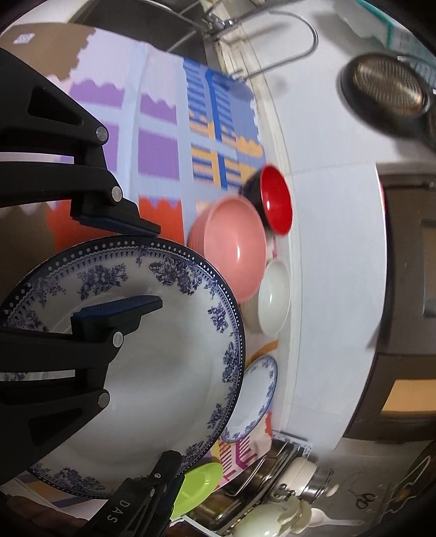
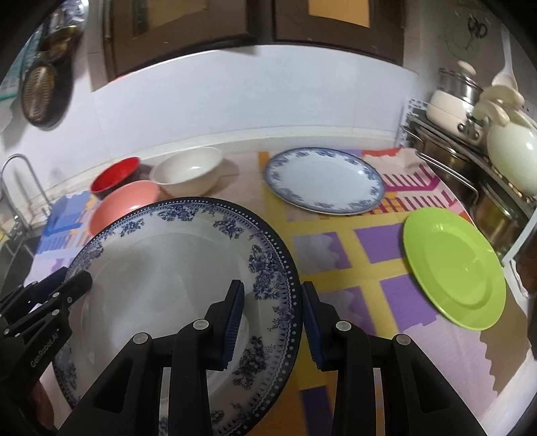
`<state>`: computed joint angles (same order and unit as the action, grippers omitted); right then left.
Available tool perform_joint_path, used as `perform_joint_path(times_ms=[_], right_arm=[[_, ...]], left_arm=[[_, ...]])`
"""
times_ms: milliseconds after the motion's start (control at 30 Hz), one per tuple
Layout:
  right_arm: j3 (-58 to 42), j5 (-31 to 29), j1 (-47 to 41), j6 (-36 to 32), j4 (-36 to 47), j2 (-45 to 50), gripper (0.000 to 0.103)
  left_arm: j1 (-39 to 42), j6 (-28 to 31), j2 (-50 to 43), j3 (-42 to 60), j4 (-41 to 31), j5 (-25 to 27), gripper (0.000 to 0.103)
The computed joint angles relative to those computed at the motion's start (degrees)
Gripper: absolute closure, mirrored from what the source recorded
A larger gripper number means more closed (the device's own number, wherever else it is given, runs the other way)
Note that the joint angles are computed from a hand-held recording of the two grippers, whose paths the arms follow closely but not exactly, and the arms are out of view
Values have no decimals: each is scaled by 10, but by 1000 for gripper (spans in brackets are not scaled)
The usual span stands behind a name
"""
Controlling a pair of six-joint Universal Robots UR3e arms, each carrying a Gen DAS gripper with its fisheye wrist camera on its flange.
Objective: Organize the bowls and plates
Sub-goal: 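Lift the plate with both grippers and carry it toward the pink bowl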
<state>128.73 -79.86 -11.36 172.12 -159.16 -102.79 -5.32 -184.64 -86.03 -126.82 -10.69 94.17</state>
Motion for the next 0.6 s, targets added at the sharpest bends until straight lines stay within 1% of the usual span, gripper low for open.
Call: perform_joint_path(times_ms=[167, 333, 400, 600], right_arm=[[-13, -14, 59, 22, 6, -3, 68], [-37, -33, 120, 44, 1, 14, 68], [-49, -40, 146, 56, 1, 23, 68], [-92, -64, 219, 81, -1, 70, 68]], left_arm=[[56, 20, 101, -61, -31, -12, 67], [121, 47, 193, -100, -76, -35, 67], [155, 63, 236, -118, -99, -49, 67], [295, 137, 371, -163, -206, -125, 67]])
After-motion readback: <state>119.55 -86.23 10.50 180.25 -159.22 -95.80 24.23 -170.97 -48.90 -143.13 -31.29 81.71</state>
